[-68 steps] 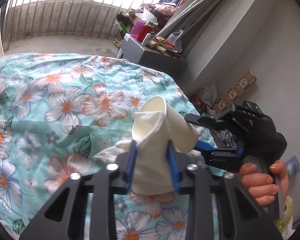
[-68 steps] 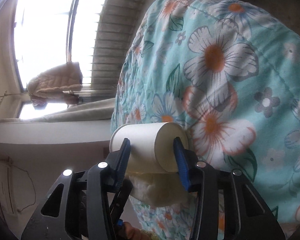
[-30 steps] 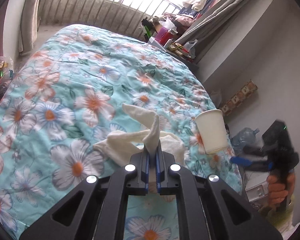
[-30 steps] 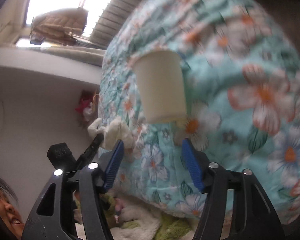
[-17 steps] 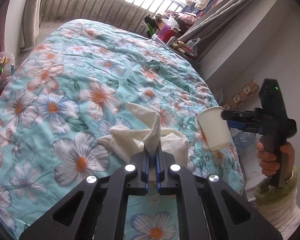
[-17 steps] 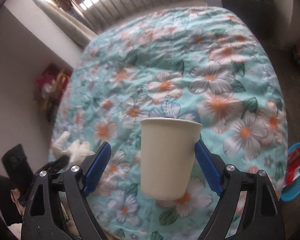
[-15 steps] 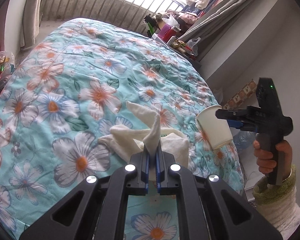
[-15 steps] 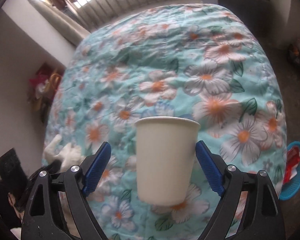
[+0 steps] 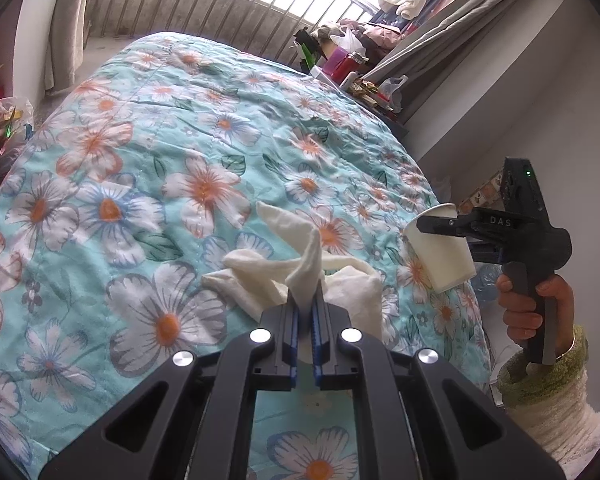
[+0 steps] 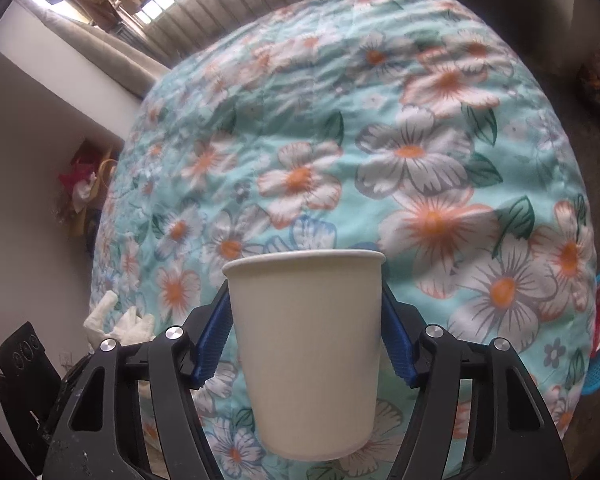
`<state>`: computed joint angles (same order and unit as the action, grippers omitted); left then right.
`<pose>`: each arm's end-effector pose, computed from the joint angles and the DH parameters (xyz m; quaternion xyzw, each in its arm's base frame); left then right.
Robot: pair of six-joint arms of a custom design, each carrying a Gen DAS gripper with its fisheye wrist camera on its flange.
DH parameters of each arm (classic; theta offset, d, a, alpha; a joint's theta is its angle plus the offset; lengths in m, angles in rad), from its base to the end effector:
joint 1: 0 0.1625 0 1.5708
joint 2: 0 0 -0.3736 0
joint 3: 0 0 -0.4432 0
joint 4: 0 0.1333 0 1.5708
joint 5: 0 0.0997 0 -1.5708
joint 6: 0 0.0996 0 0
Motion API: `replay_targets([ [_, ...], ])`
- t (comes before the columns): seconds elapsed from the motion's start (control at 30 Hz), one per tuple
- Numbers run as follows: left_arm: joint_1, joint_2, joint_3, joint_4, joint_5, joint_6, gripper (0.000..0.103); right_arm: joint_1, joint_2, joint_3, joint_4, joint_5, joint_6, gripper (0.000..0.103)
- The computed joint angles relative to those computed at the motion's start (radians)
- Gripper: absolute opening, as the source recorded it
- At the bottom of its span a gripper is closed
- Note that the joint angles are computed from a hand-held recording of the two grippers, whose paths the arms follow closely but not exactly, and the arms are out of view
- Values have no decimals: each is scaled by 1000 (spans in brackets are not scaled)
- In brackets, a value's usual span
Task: Collect trash
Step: 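Carry tissue and cup to the blue wastebasket and open both tools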
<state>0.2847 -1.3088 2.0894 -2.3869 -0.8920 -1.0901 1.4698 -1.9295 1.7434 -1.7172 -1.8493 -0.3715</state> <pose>-0.4383 -0.3323 0.1375 0.0864 0.9389 -0.3150 0.1088 0.0620 -0.4384 0.5364 0.1089 -0.9708 0.1273 0.1714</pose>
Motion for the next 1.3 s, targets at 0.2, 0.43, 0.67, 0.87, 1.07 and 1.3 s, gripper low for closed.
replay_targets([
  [0.2, -6, 3, -4, 15, 19, -26, 5, 22, -74, 89, -173, 71, -90, 63],
  [0.43, -22, 2, -11, 44, 60, -64, 5, 6, -140, 175, -322, 141, -138, 64],
  [0.67, -46, 3, -14, 53, 74, -95, 5, -11, -206, 235, -367, 117, -186, 64],
  [0.87, -63, 3, -26, 59, 80, -86, 5, -21, -258, 269, -369, 79, -203, 64],
  [1.07, -76, -8, -15, 44, 86, -95, 5, -13, -309, 304, -366, -2, -197, 64],
  [1.3, -90, -15, 2, 2, 62, -88, 5, -23, -382, 349, -353, -63, -214, 63],
])
